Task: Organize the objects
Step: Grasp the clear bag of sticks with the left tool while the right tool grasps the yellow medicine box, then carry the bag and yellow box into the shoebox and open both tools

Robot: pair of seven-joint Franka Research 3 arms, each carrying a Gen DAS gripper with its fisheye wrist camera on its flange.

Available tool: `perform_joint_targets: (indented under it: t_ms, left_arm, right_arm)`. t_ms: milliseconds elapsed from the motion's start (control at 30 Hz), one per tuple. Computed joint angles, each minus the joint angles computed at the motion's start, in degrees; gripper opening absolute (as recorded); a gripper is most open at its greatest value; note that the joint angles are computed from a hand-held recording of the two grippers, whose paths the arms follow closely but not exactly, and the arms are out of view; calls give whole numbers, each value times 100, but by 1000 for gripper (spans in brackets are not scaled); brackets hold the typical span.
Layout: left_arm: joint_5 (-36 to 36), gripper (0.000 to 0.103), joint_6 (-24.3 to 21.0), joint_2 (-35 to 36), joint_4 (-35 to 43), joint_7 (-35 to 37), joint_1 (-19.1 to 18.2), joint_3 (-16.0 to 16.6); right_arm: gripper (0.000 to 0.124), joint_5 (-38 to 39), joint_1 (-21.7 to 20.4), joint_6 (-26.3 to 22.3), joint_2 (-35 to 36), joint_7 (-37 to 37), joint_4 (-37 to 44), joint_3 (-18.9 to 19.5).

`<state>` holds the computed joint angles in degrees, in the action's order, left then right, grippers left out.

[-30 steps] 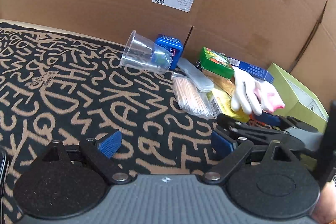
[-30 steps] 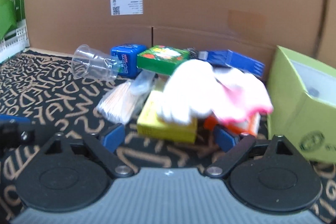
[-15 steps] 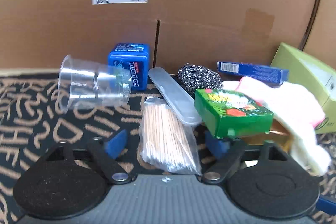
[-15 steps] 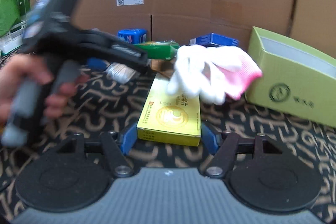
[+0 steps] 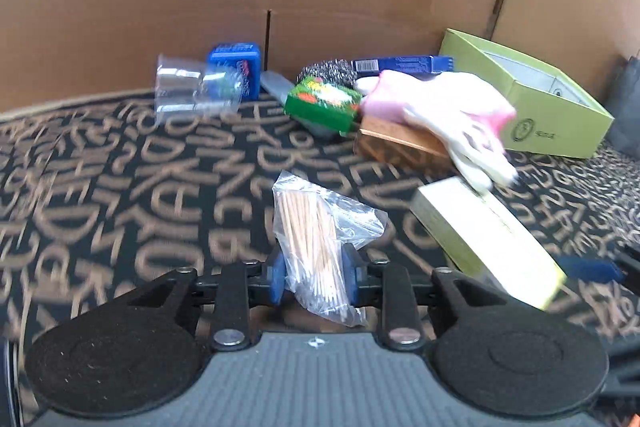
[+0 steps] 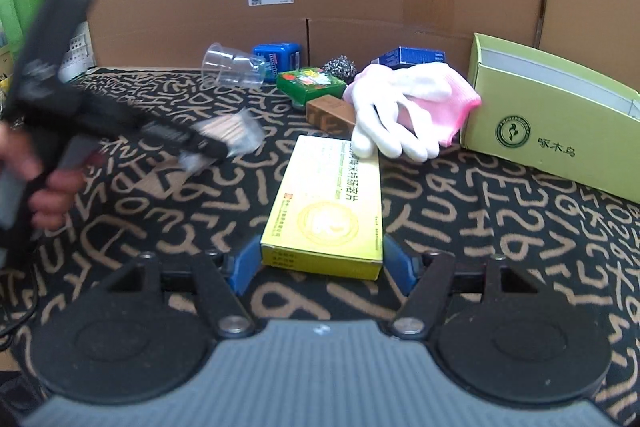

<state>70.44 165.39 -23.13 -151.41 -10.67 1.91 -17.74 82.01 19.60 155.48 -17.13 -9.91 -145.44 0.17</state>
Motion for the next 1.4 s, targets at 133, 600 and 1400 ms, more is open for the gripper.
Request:
perform_joint_targets:
  t_ms: [133,600,1400]
  left_arm:
    - [165,73,-374,-76,67,-399,25,-256]
    - [232,34,-117,337,269,429,-435,309]
    - [180,31,-67,513,425,1056,-603,6]
  right_arm:
    - [83,267,13,-13,88,-27,171,6]
    - [65,86,-306,217,243,18,96,7]
    - [66,261,-351,194,69,-148,-70,-186]
